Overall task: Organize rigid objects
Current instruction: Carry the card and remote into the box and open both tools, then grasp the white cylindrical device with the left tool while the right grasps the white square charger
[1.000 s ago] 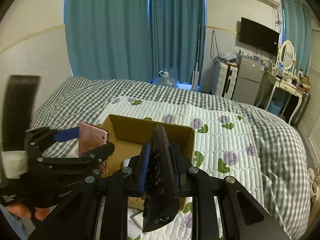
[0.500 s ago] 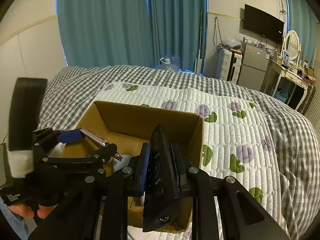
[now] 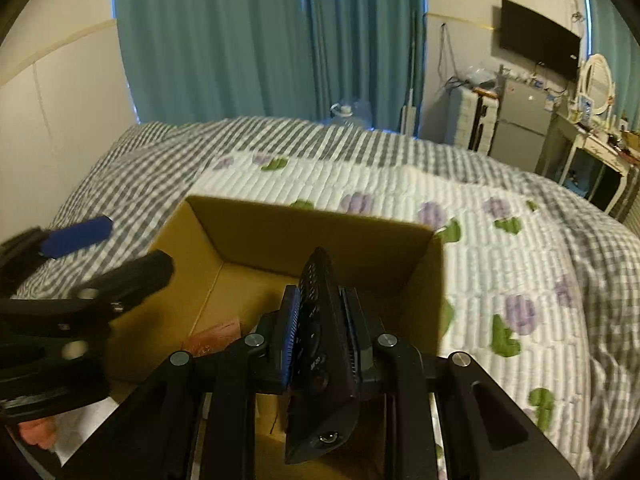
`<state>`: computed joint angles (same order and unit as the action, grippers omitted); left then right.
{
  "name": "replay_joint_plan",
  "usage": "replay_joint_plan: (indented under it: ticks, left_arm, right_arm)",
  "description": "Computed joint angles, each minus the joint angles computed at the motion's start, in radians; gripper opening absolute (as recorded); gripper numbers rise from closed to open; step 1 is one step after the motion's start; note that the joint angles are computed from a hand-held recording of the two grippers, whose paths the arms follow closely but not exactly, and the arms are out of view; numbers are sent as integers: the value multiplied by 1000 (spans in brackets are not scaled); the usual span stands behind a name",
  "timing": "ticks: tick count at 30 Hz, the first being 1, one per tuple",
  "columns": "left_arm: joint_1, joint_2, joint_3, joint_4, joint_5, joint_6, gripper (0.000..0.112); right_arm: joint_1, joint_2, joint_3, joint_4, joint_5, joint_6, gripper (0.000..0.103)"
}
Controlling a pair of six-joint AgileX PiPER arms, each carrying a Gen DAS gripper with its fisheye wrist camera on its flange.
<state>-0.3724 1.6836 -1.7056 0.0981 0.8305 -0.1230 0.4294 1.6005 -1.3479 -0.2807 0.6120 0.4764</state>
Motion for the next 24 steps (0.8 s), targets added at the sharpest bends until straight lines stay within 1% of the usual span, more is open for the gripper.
replay_joint_plan:
  ticks: [4, 6, 7, 9, 10, 12, 13, 15, 16, 18, 19, 20, 21, 24]
  left_arm:
    - [0, -33, 43, 3, -23, 9, 80]
    - [-3, -57, 65, 13, -25, 5, 81]
    - [-9, -74, 79, 27, -26, -6, 81]
    - [-19, -110, 101, 59, -22, -29, 87]
    - [-22, -129, 113, 68, -22, -38, 88]
    - [-25, -182, 142, 66, -14, -43, 90]
    - [-27, -200, 151, 66, -10, -45, 91]
    - [-40, -258, 188, 84, -5, -68, 100]
    - [-50, -286, 207, 98, -2, -81, 101]
    - [-78, -334, 237, 140, 6, -118, 103]
    - [-95, -360, 251, 165, 13, -138, 103]
    - [-110, -381, 264, 181, 19, -149, 103]
    - [-125, -399, 271, 196, 28, -157, 103]
    - [-159, -447, 303, 220, 40, -181, 103]
  right_arm:
    - [2, 12, 22, 21, -25, -9, 24]
    - [6, -9, 36, 6, -26, 16, 38]
    - [9, -28, 41, -8, -15, 37, 40]
    - [20, -67, 48, -33, 6, 68, 44]
    - [29, -87, 48, -44, 24, 79, 46]
    - [66, -151, 60, -111, 76, 138, 55]
    - [82, -169, 60, -136, 98, 160, 57]
    - [136, -225, 62, -205, 171, 213, 62]
    - [169, -257, 65, -245, 214, 246, 64]
    - [221, -301, 69, -295, 274, 286, 76]
    - [245, -319, 69, -315, 302, 298, 79]
    - [276, -340, 74, -345, 332, 322, 85]
    - [315, -361, 79, -385, 370, 357, 88]
    - [412, -419, 113, -472, 448, 435, 95]
